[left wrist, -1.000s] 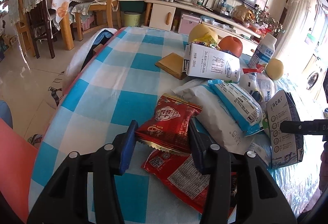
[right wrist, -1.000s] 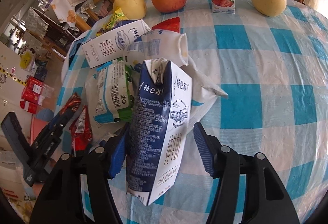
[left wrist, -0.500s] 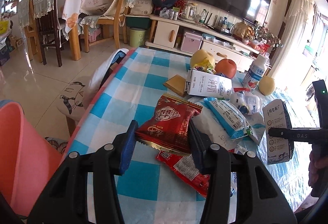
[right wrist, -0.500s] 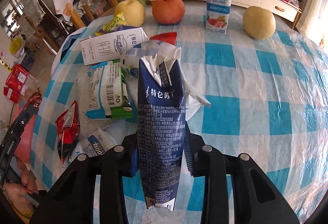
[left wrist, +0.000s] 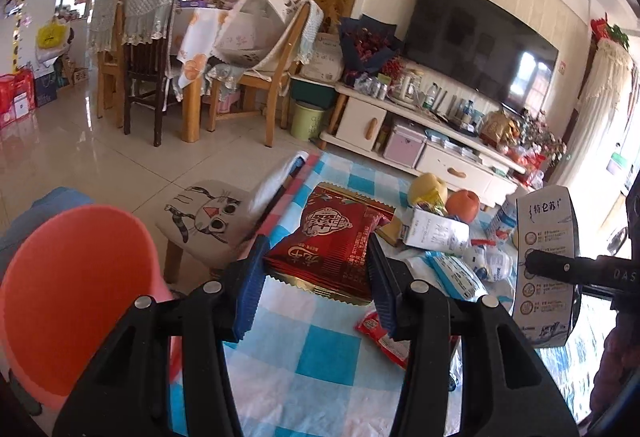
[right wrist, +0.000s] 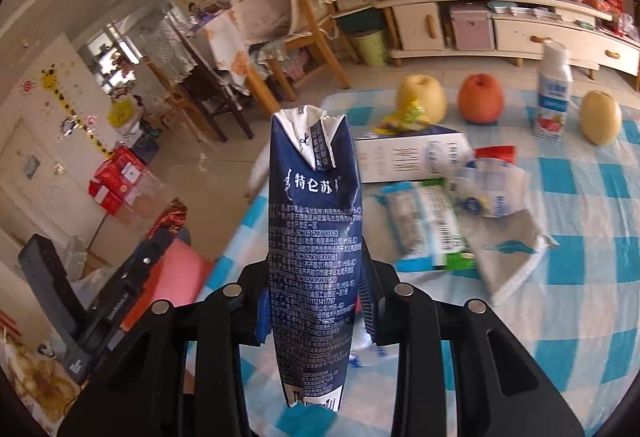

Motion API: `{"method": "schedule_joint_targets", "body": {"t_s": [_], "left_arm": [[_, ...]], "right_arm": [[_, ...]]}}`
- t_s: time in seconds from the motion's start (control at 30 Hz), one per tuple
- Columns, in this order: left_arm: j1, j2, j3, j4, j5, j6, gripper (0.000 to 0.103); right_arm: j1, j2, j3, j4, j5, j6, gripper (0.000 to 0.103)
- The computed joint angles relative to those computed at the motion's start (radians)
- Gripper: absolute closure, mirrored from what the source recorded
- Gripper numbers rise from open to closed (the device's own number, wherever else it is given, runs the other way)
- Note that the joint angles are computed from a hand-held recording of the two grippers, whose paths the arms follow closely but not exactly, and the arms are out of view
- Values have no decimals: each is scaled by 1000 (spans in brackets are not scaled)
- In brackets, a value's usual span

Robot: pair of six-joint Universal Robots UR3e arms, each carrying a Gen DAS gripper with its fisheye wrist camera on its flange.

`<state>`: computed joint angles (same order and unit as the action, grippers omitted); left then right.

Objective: Collect trash

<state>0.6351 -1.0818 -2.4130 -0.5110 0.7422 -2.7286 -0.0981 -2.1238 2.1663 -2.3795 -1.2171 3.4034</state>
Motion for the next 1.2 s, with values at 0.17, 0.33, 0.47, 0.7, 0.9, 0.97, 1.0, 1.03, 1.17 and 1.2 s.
{"method": "schedule_joint_targets", "body": {"t_s": [0.17, 0.33, 0.47, 0.7, 0.9, 0.97, 1.0, 1.03, 1.17, 1.2], "left_arm": [[191, 57, -2, -36, -24, -36, 54], [282, -63, 52, 14, 46, -98, 53], [303, -210, 112, 72, 130, -159, 53], [255, -446, 251, 101, 286, -224, 52], [281, -482, 229, 135, 293, -194, 39], [289, -478, 199, 181, 285, -192, 28], [286, -475, 188, 198, 284, -187, 26], [281, -466, 177, 213, 289, -180, 22], [293, -374, 94, 283, 250, -160, 17], [306, -344, 69, 296, 220, -153, 16]], "right_arm": [[349, 393, -270, -223, -146, 149, 67], [559, 752, -643, -246, -221, 177, 67], [620, 991, -929, -206, -204, 198, 67], [653, 1276, -1269, -87, -143, 230, 57], [689, 1244, -1223, -69, -231, 237, 32], [695, 1174, -1119, -123, -280, 252, 24], [699, 1147, -1066, -157, -307, 258, 21], [702, 1117, -1015, -185, -338, 259, 18], [708, 1011, -867, -238, -460, 236, 13], [698, 972, -806, -257, -473, 230, 12]]}}
